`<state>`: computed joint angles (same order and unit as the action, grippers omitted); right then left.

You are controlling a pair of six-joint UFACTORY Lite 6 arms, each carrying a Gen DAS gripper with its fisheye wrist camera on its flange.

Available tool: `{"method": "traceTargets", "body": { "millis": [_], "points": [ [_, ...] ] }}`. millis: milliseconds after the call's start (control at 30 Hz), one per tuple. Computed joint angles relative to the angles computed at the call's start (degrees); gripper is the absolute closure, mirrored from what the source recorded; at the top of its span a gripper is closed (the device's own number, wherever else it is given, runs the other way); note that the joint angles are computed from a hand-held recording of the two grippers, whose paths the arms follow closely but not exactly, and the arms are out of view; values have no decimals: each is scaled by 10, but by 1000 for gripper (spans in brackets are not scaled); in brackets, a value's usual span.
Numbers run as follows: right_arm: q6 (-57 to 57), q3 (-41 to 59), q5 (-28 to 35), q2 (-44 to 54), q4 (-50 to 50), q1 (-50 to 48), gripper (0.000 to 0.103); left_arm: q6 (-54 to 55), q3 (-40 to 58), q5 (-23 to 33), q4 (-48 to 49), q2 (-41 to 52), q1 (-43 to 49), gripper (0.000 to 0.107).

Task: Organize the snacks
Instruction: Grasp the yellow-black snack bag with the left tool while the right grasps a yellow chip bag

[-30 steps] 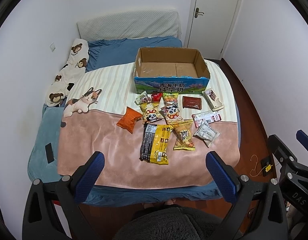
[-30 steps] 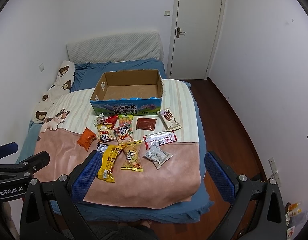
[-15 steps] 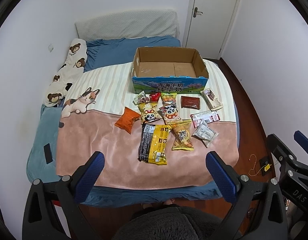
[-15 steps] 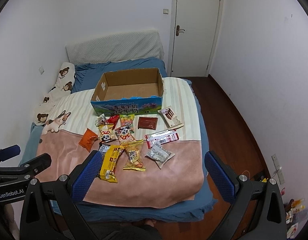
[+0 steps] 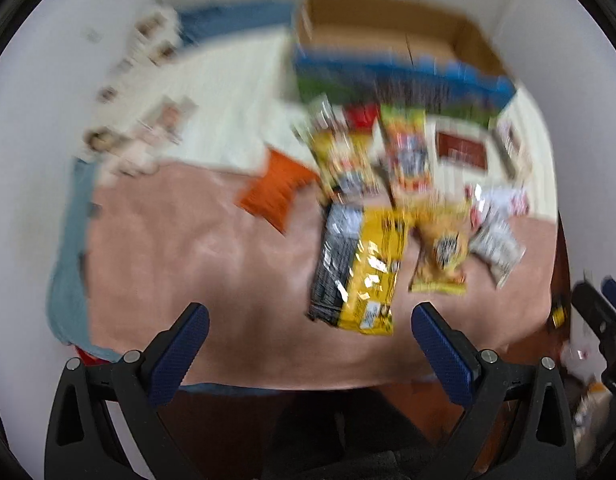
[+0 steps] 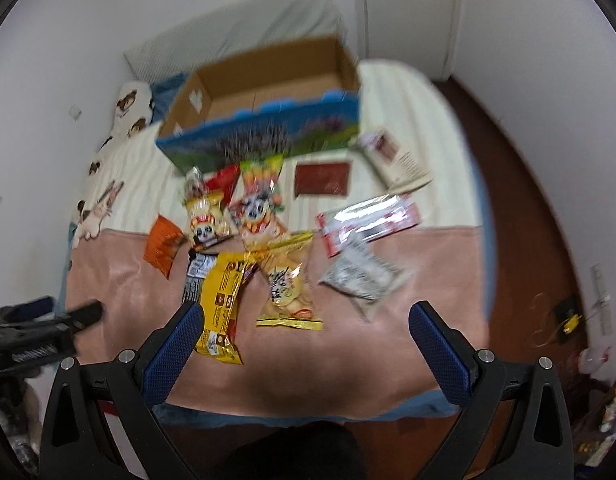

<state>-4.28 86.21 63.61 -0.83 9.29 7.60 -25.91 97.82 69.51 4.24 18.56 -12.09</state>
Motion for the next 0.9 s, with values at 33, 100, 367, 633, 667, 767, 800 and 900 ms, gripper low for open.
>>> {"method": "traceTargets", "body": {
  "millis": [33,100,367,633,667,767,800,900],
  "points": [
    [0,-18,-21,17,-2,4,0,27,-10,-17,-32,30,12,4],
    [-15,-51,-57,53,22,2,0,65,-9,-49,-81,98,26,4],
    [-55,-116,-152,151,52,7,0,113,102,-89,-135,319,15,8],
    [-95,-53,-153,250,86,6,6,36,-80,-174,-60,191,34,23],
    [-90,-39,-152,263,86,12,9,26,-107,-177,-51,170,46,23],
    [-71,18,-138,328,91,30,18,33,-157,-192,-58,137,78,22],
    [-60,38,-134,351,88,38,22,44,-164,-195,-70,135,88,21],
    [-11,89,-116,414,54,57,40,58,-178,-201,-75,134,98,21]
  ]
}}
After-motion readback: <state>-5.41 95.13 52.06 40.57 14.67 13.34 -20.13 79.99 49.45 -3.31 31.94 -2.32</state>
